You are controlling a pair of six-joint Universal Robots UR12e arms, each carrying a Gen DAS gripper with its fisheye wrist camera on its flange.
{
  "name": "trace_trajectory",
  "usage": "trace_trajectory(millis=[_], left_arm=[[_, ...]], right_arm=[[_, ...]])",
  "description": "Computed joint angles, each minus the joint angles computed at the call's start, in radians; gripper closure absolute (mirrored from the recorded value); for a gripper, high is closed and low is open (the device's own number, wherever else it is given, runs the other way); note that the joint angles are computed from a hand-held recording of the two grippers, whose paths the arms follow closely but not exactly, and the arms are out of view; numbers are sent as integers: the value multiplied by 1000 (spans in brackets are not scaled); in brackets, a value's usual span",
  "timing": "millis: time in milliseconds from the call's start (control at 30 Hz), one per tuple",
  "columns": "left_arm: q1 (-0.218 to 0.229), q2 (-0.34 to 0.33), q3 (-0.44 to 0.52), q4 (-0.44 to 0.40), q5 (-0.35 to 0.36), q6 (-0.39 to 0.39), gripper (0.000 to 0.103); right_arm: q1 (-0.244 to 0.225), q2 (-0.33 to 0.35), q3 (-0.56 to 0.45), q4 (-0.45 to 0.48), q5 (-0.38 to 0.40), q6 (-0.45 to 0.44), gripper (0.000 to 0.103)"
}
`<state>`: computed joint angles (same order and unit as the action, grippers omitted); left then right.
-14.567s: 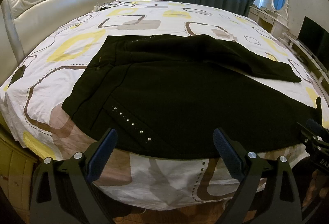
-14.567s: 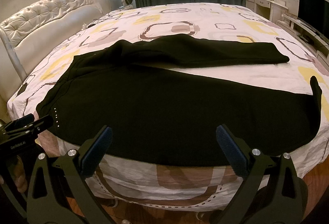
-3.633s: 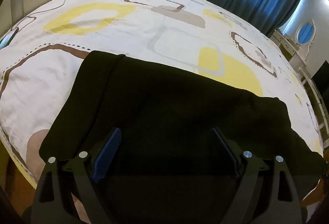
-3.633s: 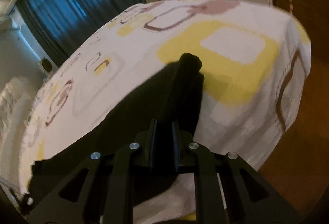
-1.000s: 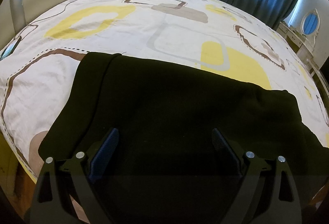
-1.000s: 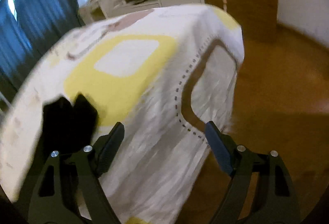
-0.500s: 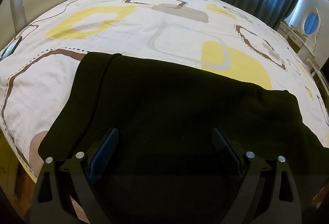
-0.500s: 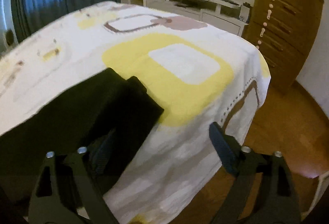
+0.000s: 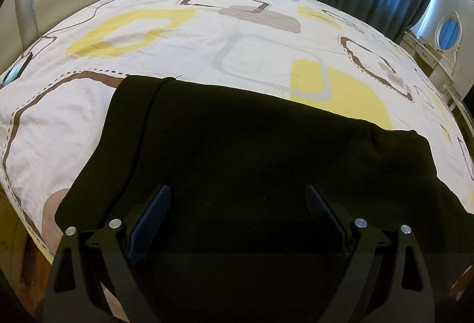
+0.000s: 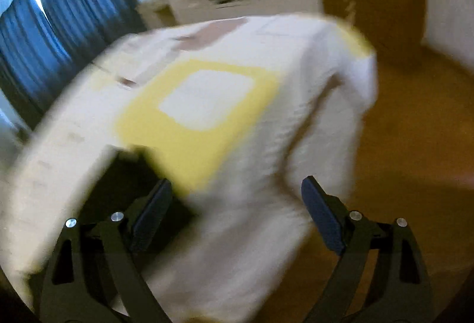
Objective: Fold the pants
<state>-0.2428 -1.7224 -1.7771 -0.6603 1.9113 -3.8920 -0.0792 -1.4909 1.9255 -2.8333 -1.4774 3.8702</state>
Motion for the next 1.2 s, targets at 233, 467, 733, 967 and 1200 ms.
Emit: trace_trajectory(millis=[233, 467, 733, 967, 1200], left_arm=[[1, 1, -2, 5, -2, 1, 12], [4, 6, -10, 18, -9, 3, 12], [4, 8, -13, 21, -13, -3, 12], [0, 7, -10, 20, -8, 0, 12], [1, 8, -8, 14, -12, -4, 12]], right_arm=[[-29, 74, -20, -63, 367, 224, 14], [-22, 117, -49, -74, 349, 267, 31], [-23, 74, -26, -95, 316, 240, 38], [-24, 129, -76, -91, 382, 236, 45], [-16, 145, -85, -88, 373, 235, 97]])
